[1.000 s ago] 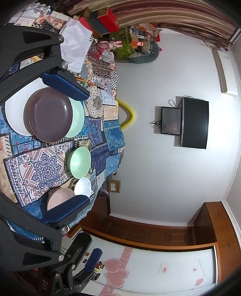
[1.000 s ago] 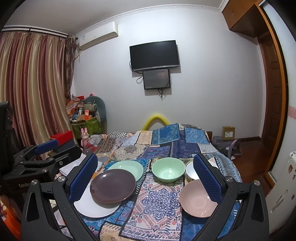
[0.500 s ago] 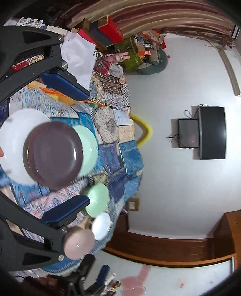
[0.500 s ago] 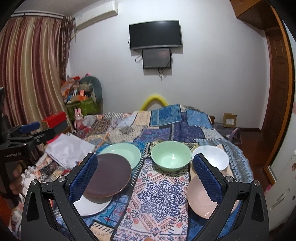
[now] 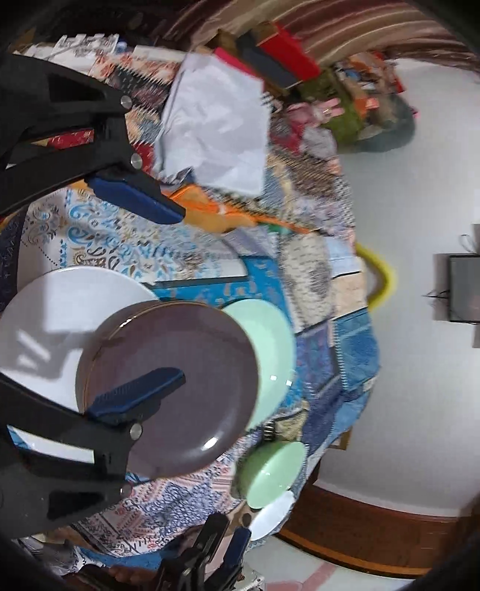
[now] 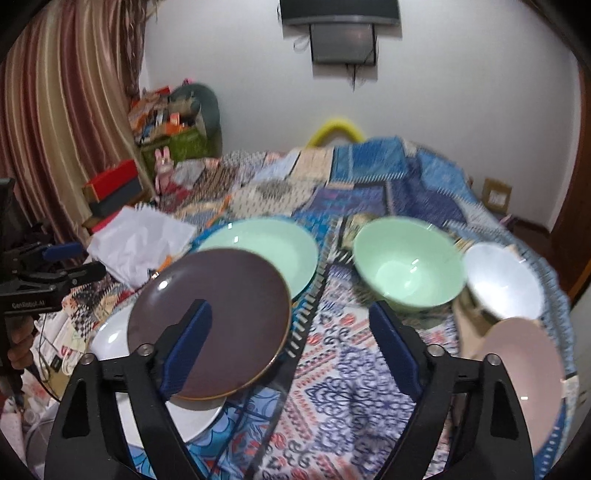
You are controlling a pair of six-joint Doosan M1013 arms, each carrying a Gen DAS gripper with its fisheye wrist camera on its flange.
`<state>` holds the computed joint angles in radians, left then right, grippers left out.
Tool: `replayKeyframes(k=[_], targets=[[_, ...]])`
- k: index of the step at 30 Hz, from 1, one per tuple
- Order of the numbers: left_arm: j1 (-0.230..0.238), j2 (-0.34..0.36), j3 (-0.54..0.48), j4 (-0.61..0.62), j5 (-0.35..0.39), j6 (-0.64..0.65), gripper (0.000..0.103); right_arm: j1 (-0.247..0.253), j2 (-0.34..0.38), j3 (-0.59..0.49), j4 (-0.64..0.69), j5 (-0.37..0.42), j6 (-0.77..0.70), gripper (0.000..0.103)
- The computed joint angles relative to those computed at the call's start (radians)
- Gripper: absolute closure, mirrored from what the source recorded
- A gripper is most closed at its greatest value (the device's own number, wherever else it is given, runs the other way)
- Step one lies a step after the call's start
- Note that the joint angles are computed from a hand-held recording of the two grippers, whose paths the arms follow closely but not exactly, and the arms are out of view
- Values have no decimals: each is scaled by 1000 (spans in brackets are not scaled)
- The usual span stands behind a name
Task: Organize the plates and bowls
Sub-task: 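Grasp the dark brown plate rim with the left tool while the right tool grips it too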
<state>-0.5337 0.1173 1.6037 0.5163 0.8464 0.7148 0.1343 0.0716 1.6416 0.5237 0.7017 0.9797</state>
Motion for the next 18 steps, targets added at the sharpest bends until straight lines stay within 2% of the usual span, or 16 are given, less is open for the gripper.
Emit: replayKeyframes(k=[2, 5, 7, 9, 11, 14, 18], targets=[[20, 10, 7, -61, -18, 47, 31, 6, 16, -9, -19, 17, 23, 28], [43, 24, 9, -150, -33, 94, 42, 12, 38, -22, -46, 48, 57, 33], [58, 30, 8, -228, -41, 144, 54, 13, 49, -31, -57, 67, 70, 37], [71, 37, 10, -286, -53, 182, 56, 13, 57, -35, -54, 82, 77, 38], [71, 43, 5, -282, -45, 184, 58, 13, 65, -40, -49, 94, 84, 38], [71, 53, 1, -278, -45, 185, 61, 13, 79, -51, -34, 125, 90, 46], [83, 63, -8, -336, -50, 225, 68, 17, 99, -68, -31, 156, 93, 58]])
